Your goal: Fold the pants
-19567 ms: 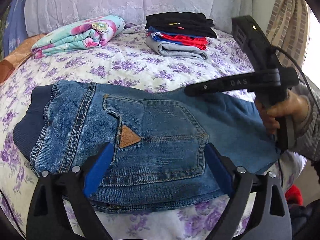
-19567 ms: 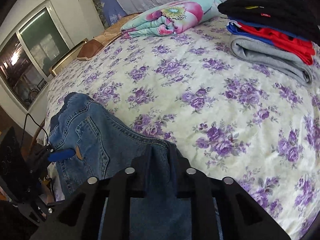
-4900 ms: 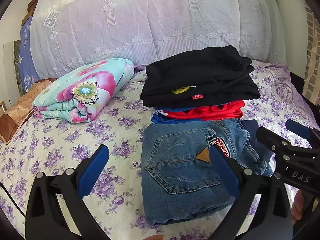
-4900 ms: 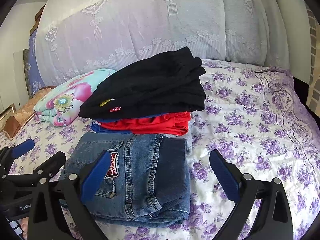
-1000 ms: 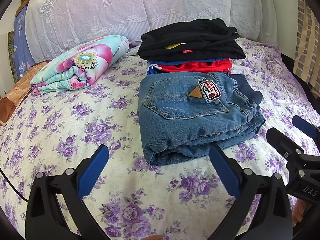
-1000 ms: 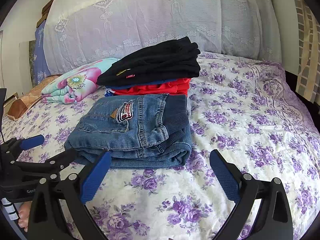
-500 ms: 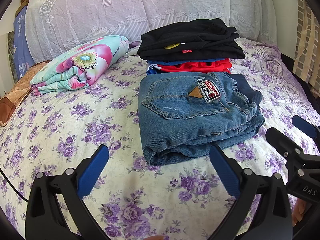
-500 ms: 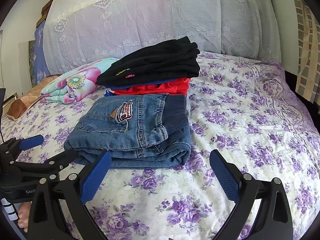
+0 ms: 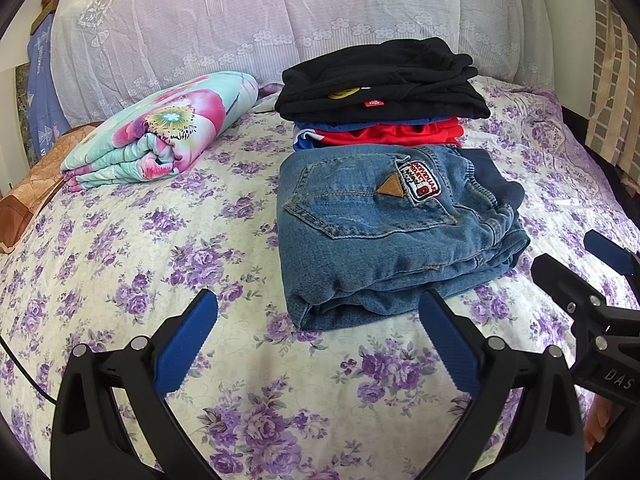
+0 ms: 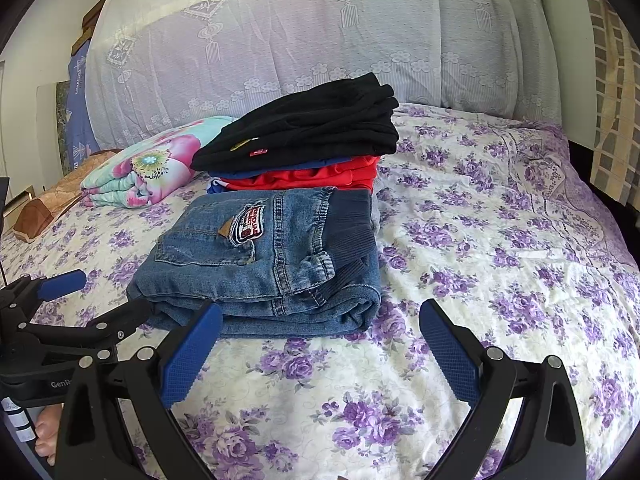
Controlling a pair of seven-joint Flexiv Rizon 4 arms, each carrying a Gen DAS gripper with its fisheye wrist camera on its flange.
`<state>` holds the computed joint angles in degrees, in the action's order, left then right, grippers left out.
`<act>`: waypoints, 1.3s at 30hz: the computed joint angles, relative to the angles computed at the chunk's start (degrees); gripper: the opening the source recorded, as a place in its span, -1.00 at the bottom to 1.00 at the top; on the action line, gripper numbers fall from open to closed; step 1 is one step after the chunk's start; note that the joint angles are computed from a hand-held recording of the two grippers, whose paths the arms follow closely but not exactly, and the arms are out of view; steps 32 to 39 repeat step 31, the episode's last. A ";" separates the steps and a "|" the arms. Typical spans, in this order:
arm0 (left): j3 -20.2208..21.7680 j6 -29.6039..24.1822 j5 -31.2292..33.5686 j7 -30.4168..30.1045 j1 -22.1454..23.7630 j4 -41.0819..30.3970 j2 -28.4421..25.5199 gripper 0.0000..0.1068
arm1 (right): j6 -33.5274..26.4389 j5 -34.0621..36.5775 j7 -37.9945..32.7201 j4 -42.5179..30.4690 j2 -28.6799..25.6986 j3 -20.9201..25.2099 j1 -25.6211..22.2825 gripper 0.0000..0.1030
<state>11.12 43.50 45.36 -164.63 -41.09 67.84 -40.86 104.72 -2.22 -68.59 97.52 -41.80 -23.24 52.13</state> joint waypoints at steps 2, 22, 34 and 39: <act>-0.01 -0.03 0.06 0.00 -0.01 0.01 0.05 0.84 | -0.03 0.05 0.00 0.00 -0.01 -0.09 0.07 0.93; 0.10 -0.63 0.93 0.07 -0.49 -0.42 0.12 0.84 | -0.03 0.03 -0.12 -0.01 0.00 0.03 -0.03 0.93; -0.17 -0.32 1.00 0.26 -0.13 -0.12 0.36 0.84 | 0.04 0.09 -0.12 0.00 -0.02 0.08 -0.05 0.93; -0.17 -0.32 1.00 0.26 -0.13 -0.12 0.36 0.84 | 0.04 0.09 -0.12 0.00 -0.02 0.08 -0.05 0.93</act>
